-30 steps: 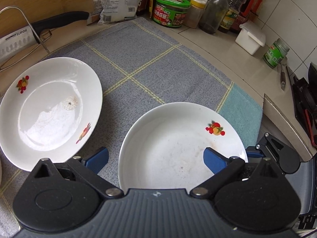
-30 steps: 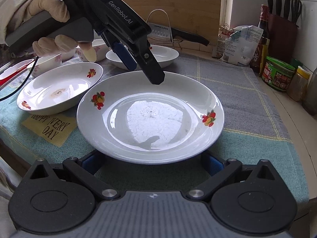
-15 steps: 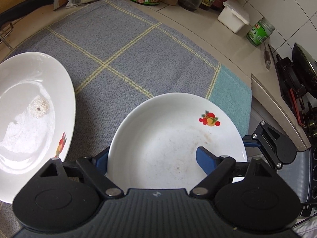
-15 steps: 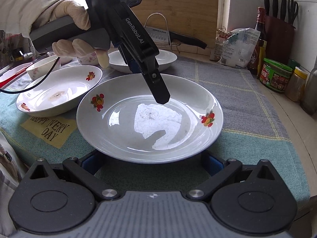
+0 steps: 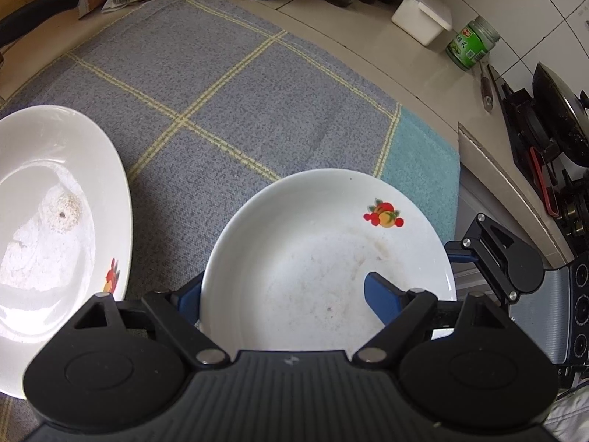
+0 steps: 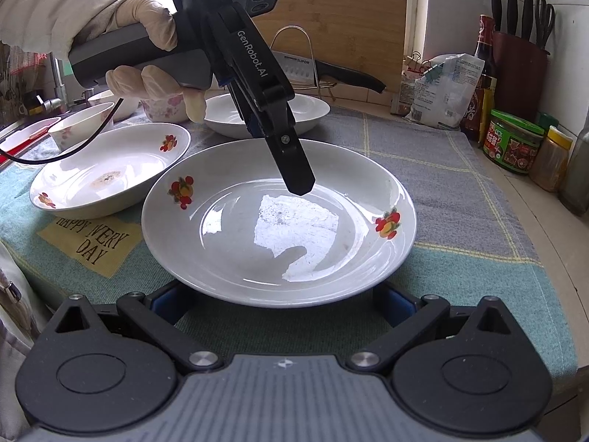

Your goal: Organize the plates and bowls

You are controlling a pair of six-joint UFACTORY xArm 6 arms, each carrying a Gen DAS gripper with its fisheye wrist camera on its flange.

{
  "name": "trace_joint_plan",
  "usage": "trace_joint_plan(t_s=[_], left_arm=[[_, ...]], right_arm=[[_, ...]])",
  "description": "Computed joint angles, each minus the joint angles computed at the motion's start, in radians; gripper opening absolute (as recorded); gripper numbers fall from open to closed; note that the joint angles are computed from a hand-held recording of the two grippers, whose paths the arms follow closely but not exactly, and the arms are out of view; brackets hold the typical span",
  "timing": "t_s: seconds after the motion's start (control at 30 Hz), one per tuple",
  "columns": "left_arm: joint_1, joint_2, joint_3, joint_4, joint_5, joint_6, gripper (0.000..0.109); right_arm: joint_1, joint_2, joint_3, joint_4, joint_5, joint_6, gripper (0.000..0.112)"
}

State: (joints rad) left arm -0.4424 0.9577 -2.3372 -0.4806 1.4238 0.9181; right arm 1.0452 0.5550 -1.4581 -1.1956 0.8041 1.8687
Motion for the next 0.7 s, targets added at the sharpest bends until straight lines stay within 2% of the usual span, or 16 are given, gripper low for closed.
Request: trace_joint_plan(t_s=[0.7], left_arm=[[0.005,0.050,-0.086,-0.005,0.055,-0.027,0.086]], right_arm=[[-0.011,0.016,-0.034,0.059,-0.009,-0.050,0.103]])
